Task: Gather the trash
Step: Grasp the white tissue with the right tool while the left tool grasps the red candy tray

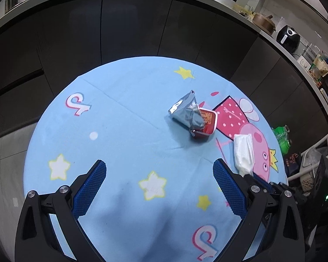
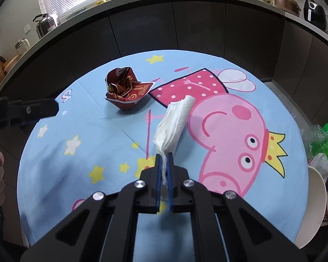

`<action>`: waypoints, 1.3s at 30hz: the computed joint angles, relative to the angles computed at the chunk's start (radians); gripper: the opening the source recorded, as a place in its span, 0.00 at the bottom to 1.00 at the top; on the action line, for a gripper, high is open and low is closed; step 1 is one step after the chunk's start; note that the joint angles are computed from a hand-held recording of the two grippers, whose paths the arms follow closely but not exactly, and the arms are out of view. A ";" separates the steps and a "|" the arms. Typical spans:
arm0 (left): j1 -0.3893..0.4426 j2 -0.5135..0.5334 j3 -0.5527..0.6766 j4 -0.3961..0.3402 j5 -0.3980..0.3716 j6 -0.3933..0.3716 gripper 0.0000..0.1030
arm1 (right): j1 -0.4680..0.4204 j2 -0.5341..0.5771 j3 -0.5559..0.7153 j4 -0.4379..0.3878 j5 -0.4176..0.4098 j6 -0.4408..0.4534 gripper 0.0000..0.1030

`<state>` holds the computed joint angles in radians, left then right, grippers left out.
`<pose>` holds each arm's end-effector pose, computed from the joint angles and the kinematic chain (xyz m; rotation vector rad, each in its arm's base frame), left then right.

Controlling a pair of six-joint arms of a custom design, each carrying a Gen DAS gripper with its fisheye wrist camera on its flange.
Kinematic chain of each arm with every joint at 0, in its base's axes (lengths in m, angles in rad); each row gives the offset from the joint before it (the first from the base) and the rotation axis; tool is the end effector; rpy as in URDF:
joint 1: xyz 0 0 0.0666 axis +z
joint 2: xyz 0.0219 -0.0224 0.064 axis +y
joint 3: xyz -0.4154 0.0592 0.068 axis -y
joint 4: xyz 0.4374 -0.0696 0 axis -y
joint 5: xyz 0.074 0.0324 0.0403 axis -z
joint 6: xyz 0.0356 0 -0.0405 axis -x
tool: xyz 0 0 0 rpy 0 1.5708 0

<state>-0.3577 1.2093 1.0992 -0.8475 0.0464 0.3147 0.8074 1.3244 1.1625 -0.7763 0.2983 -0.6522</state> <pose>0.4079 -0.1547 0.4054 0.0738 2.5577 -0.3233 0.3410 0.3407 0.3923 -0.0703 2.4681 0.2619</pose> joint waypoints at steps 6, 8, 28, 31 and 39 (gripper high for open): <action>-0.008 0.100 0.088 0.032 0.079 0.002 0.81 | -0.004 -0.005 -0.010 0.008 -0.016 -0.010 0.06; -0.003 0.154 0.129 0.022 0.122 0.009 0.68 | -0.005 -0.005 -0.009 0.004 -0.018 -0.007 0.07; 0.023 0.300 0.200 -0.022 0.230 0.112 0.35 | -0.015 -0.043 -0.033 -0.010 -0.039 -0.024 0.34; 0.022 0.311 0.208 -0.038 0.231 0.100 0.27 | -0.016 -0.040 -0.033 -0.009 -0.049 -0.027 0.34; 0.003 0.244 0.157 -0.026 0.196 0.070 0.14 | -0.017 -0.056 -0.039 -0.008 -0.064 -0.029 0.06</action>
